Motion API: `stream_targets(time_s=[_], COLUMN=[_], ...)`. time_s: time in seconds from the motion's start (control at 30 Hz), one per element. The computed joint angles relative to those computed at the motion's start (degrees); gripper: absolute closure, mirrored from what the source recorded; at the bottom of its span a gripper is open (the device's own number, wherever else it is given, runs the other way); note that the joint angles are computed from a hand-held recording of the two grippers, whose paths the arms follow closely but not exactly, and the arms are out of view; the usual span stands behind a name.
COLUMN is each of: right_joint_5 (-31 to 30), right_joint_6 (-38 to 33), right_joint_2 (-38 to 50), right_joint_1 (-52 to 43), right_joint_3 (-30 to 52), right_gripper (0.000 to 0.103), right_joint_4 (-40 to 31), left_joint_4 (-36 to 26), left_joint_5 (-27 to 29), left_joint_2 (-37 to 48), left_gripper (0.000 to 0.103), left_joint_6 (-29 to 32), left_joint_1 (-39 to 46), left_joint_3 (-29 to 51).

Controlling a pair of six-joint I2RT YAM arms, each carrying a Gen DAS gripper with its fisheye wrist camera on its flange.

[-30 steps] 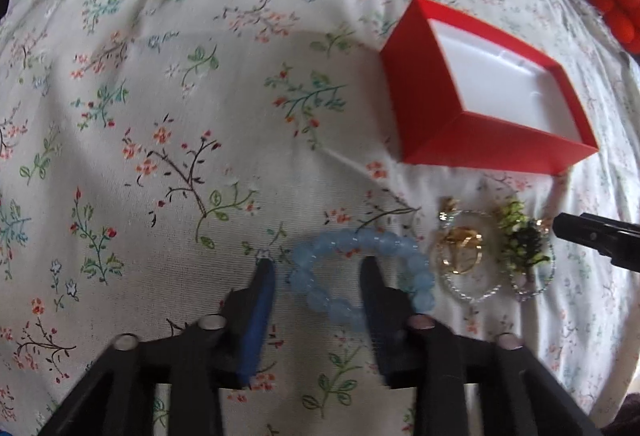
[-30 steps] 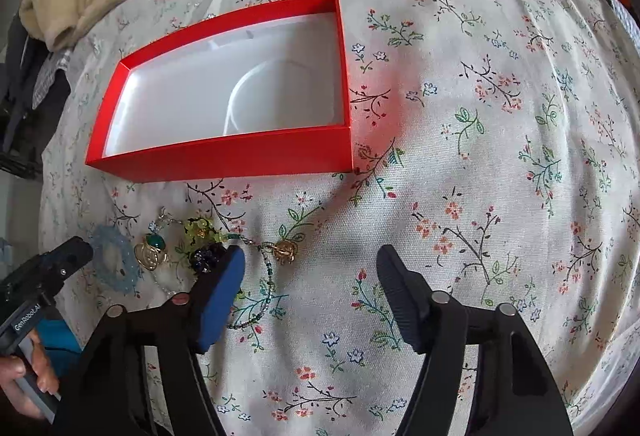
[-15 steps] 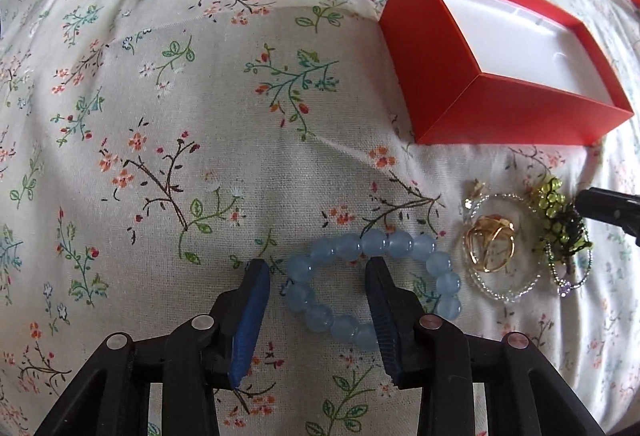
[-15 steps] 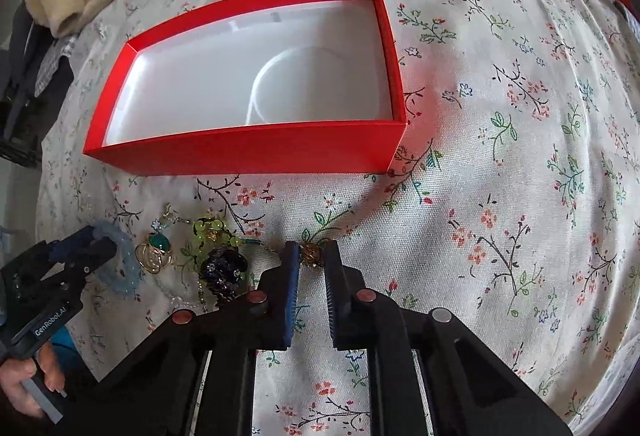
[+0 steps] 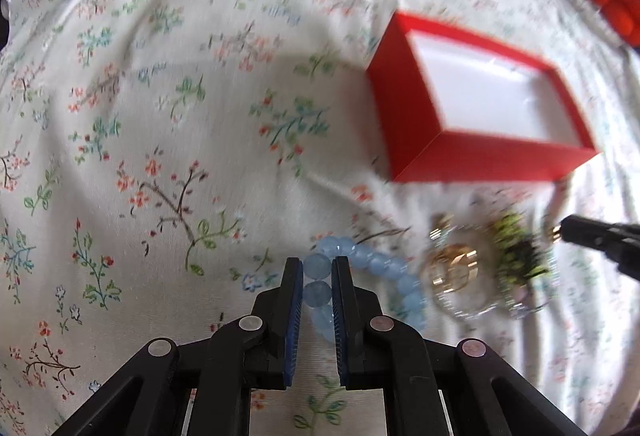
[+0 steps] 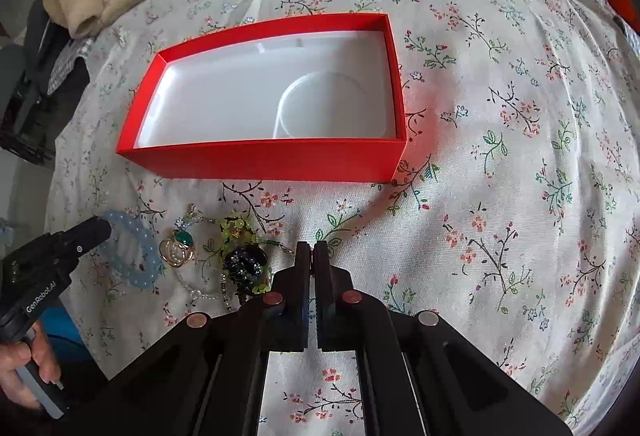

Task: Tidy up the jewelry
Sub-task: 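Lower the blue bracelet into the red box with the left tool while the right tool drops the charm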

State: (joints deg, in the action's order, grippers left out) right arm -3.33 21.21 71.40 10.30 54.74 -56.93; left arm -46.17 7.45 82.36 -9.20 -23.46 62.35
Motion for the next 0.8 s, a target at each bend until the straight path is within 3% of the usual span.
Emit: stream_targets(time_s=[0.3,0.47,0.8], right_joint_5=[-1.14,-2.18,-5.35], right_joint_6=[-0.17,-0.46,-2.12], right_joint_2=[-3.06,-4.83,-4.42], right_joint_1=[-0.92,-3.48,-10.07], right_joint_3=[2.59,4.23,8.28], right_gripper=[0.102,0.102,0.101], right_joint_4=[-2.21,-2.93,-2.04], left_joint_4=[-1.41,-1.09,4.80], left_joint_5=[2.33,3.34,6.51], left_joint_2=[-5.29,-5.37,-2.57], left_gripper=[0.094,0.094,0.094], left_joint_6=[-0.27,-3.30,-9.65], left_joint_1=[-1.46,-3.47,-8.09], left_joint_3=[3.00,6.67,12.87])
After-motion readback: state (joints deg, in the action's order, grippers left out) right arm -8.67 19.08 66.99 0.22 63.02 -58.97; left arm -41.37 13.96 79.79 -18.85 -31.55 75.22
